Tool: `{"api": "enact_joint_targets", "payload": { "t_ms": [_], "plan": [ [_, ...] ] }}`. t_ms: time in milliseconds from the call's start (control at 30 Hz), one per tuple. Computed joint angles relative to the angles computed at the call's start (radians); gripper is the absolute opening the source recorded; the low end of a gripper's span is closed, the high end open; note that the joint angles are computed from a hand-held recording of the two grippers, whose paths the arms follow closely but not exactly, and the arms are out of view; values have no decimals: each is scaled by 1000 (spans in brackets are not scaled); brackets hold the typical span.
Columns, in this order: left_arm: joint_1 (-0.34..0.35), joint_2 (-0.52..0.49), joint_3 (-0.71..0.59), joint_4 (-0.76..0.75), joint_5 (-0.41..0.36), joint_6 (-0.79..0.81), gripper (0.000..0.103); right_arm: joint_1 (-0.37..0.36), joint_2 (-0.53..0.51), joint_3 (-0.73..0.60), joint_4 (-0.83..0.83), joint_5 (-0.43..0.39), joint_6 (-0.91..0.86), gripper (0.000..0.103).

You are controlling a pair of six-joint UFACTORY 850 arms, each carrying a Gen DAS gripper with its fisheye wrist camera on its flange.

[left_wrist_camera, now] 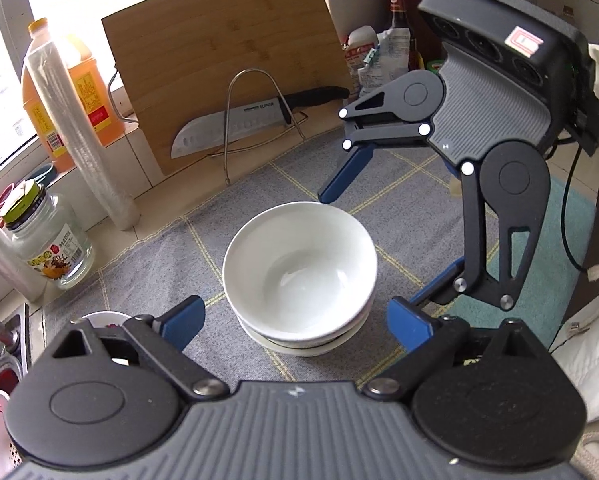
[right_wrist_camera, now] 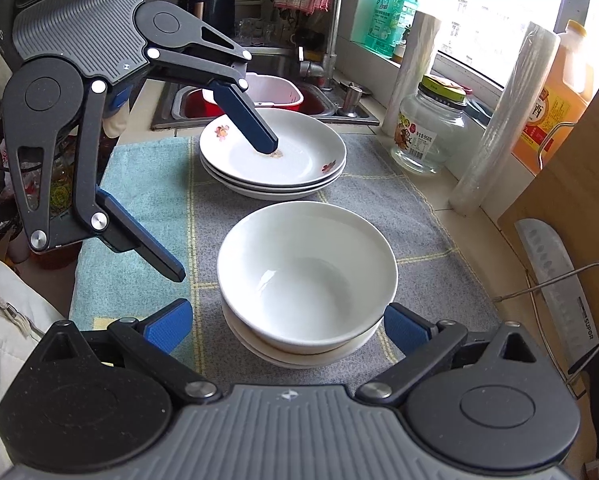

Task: Organize plates and bowls
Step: 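Lower the pink-flowered bowl onto the nested white bowls and open both grippers, then close both grippers on the rim of the top bowl of the stack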

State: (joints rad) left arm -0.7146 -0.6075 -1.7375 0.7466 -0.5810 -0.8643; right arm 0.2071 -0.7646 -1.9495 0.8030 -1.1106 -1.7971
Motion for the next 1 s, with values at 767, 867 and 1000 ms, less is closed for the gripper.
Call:
{"api": "enact_joint_targets", "payload": {
  "t_ms": [767, 867, 1000],
  "plan": [
    [25, 25, 211, 268, 164, -392, 100, 37, 188, 429, -15, 487, 347, 103],
    [21, 0, 177, 215, 128, -314, 100, 33, 171, 415, 7, 460, 316, 103],
    [17, -40, 105, 95, 37, -192, 100, 17, 133, 381, 72, 395, 229, 103]
  ]
}}
